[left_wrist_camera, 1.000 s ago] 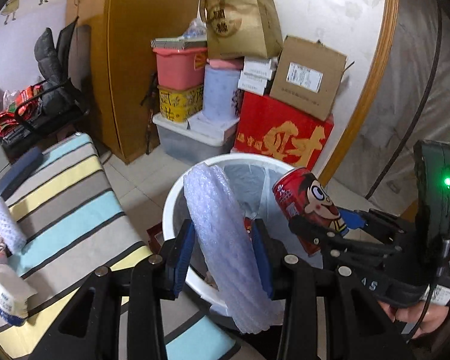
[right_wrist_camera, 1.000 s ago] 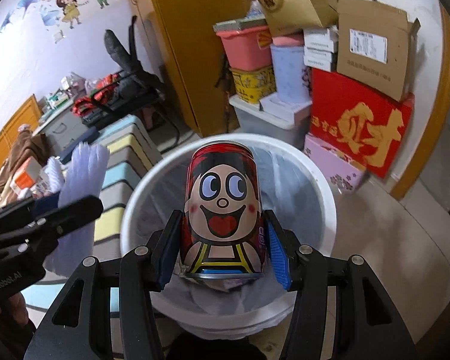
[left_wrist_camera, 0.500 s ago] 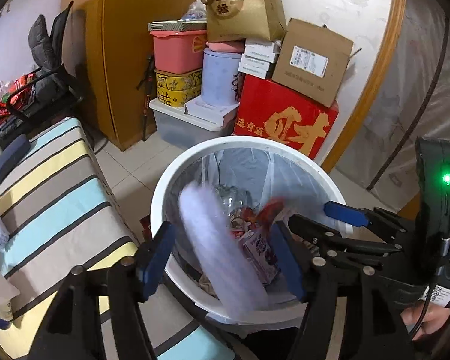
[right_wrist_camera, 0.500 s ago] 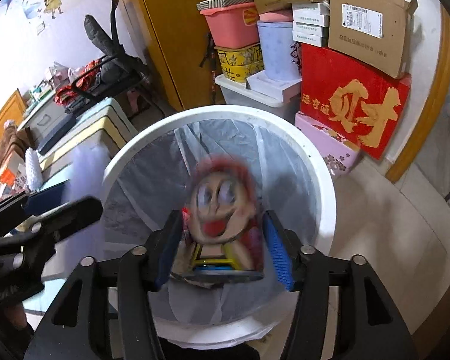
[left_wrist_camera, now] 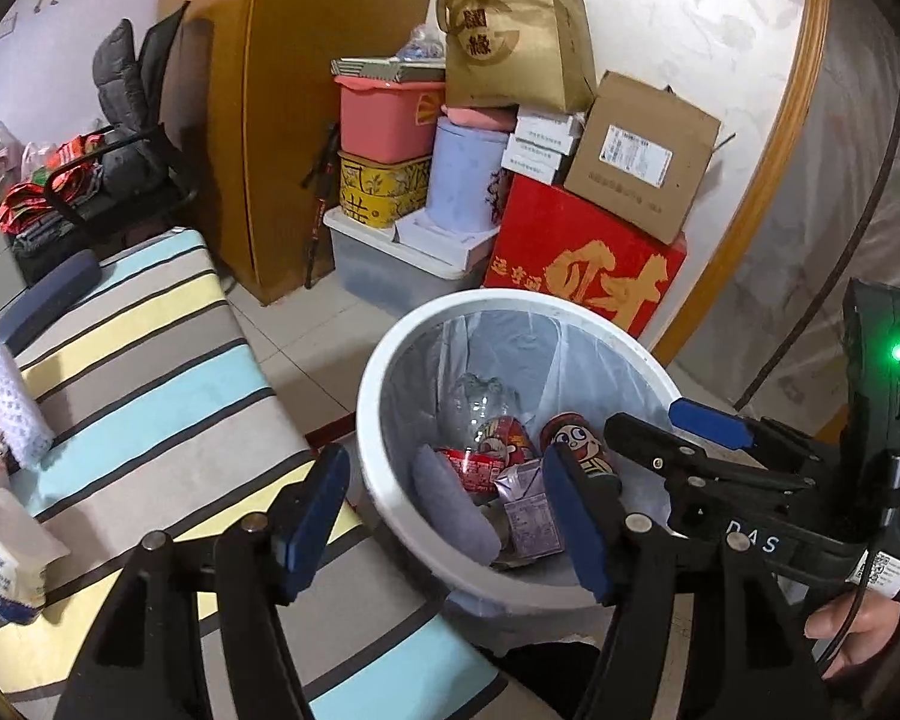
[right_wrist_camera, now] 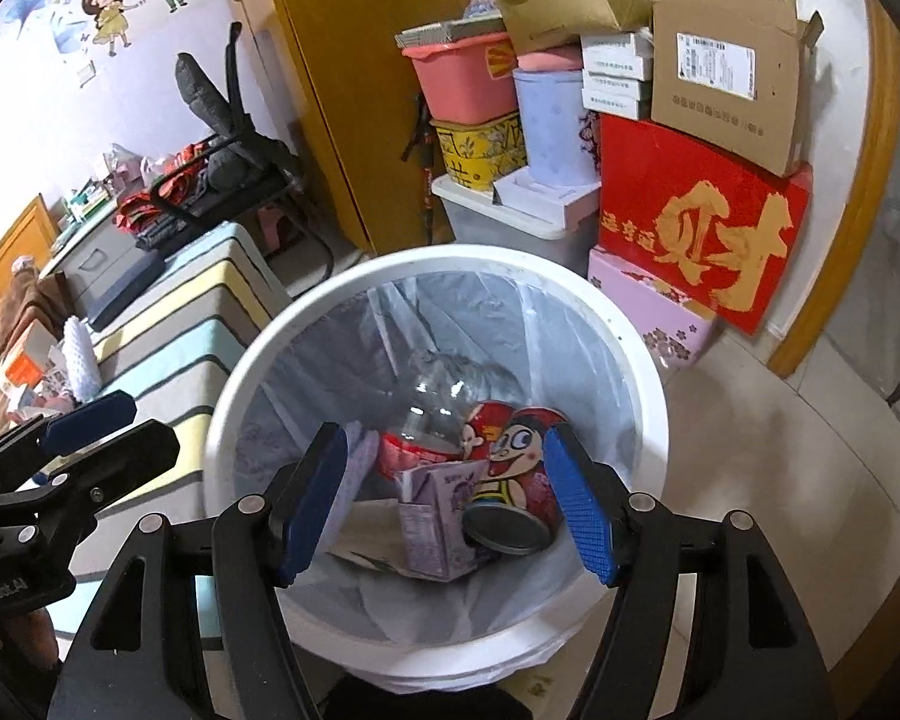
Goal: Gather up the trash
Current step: 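Open the left tool over the bin while the right tool releases the cartoon-face can, then move both tools back over the bed toward the remaining trash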
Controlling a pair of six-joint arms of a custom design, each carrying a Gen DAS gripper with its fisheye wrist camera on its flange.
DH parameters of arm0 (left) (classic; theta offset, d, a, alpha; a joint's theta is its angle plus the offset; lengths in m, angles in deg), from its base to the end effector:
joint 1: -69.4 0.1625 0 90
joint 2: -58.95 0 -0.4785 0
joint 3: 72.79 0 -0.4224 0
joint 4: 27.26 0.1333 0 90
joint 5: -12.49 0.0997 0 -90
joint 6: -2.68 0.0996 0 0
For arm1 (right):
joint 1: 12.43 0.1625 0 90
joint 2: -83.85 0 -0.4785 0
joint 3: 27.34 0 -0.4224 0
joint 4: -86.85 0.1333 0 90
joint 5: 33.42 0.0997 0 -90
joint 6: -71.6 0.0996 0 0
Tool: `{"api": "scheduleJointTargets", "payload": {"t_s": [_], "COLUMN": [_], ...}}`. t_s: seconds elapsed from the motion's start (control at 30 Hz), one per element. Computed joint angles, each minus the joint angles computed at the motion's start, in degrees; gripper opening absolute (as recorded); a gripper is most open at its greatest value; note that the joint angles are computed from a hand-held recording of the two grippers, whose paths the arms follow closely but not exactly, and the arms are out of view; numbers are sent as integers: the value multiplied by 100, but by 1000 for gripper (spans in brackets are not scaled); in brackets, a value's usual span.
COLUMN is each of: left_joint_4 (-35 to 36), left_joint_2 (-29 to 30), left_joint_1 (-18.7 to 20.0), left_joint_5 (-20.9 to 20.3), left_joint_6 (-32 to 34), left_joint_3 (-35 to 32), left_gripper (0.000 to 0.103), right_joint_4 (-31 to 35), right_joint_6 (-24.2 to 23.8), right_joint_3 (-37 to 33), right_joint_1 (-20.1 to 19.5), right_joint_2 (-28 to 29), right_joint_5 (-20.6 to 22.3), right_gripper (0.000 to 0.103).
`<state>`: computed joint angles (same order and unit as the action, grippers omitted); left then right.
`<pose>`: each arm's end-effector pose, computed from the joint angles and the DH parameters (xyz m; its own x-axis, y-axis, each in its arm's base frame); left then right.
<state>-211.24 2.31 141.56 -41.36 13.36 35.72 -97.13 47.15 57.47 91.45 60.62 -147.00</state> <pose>-0.0169 -0.6793 0.2371 -0.8323 0.0039 -0.5543 0.3882 0.7179 -0.5778 0.2764 -0.7288 -0.0439 -0.7729 -0.3500 0.5292 -0.5739 0.7413 -0.3480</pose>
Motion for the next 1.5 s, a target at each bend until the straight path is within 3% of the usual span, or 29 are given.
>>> {"api": "scheduleJointTargets", "payload": {"t_s": [0.5,0.87,1.23,1.5], "left_joint_4": [-865,-1539,-1974,-1808], "left_joint_2": [-638,-1240,-1761,-1961], "left_joint_1": [-13,120,518,938], "left_joint_5": [388,738,1152,1063], "left_joint_6": [89,84,47,117], "left_joint_3": [768,1380,1645,1503], "left_gripper": [69,69,69,69], "right_joint_4": [-222,-186,342,1031], "right_joint_6": [-118,-220,-283,-116], "right_joint_3": [191,235,-37,-309], "right_joint_1": [249,427,639,809], "right_joint_2": [71,220,559,834], "right_joint_5": [326,813,1122,1282], "right_gripper": [70,70,70,70]}}
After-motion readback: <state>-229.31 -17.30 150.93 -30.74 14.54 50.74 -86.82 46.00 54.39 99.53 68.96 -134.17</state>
